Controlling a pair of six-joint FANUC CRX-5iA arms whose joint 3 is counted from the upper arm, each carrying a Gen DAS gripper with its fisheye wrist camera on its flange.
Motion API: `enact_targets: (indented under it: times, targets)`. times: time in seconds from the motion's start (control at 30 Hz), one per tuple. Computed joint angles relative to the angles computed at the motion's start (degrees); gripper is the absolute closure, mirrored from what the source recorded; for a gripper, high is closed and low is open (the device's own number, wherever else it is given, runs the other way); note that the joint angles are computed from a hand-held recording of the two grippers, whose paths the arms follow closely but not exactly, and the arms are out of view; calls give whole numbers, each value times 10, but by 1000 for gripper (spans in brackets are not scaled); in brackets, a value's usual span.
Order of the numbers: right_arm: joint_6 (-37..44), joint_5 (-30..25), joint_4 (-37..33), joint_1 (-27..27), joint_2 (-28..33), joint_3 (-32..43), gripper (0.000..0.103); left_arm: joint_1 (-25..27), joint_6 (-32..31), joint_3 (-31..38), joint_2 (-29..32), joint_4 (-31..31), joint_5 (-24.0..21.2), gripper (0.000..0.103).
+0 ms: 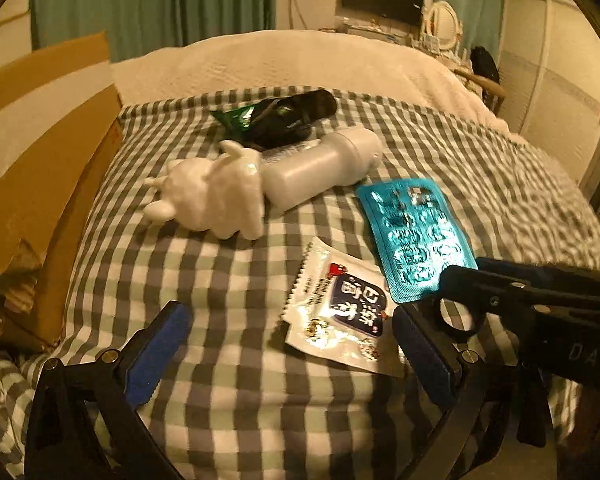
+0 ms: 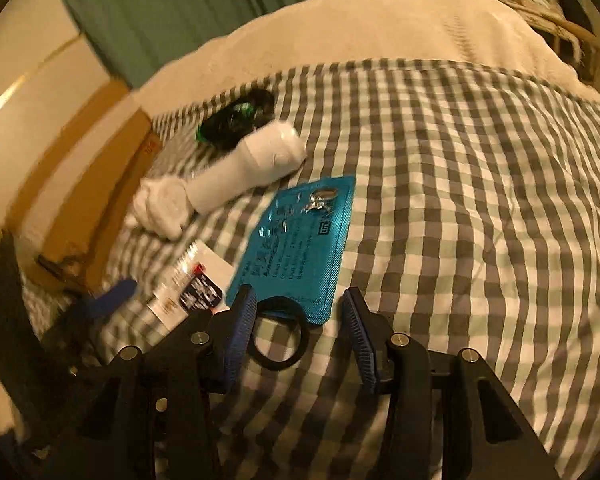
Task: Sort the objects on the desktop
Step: 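Grasp the white printed snack packet with the left tool while the right grasps the black rubber ring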
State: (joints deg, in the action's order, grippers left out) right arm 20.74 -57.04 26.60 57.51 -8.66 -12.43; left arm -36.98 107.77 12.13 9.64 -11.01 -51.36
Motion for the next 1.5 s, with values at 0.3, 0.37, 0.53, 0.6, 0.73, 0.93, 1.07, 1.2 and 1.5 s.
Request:
enact_targets:
  times: [0.3, 0.37, 0.53, 0.6, 0.73, 0.93, 1.07, 1.2, 1.5]
  targets:
    - [31, 11, -32, -8, -46, -27, 92, -26, -39, 44, 34, -30, -18, 0]
    - [44, 17, -57, -11, -52, -26, 92, -19, -50, 41, 35, -15, -18, 0]
    - [42, 20, -72, -14, -53, -26, 92, -1, -82, 12, 23, 35, 5, 25]
    - [46, 25, -76, -13, -54, -25, 92, -2, -84, 9, 19, 35, 9, 38]
    - [49, 46, -52, -11, -44, -33, 98, 0, -91, -2, 9, 43, 11, 54]
    - [2, 33, -5, 8, -53, -42, 99, 24, -105, -42, -21, 109, 20, 61]
    - [-68, 5, 47, 48, -74, -53, 99, 32, -114, -59, -44, 147, 18, 61]
    - [-106, -75, 71, 99, -81, -26, 99, 26, -118, -66, -71, 136, 35, 61]
    - [-108, -239, 142, 193, -42, 108, 99, 67, -130, -95, -158, 190, 101, 61]
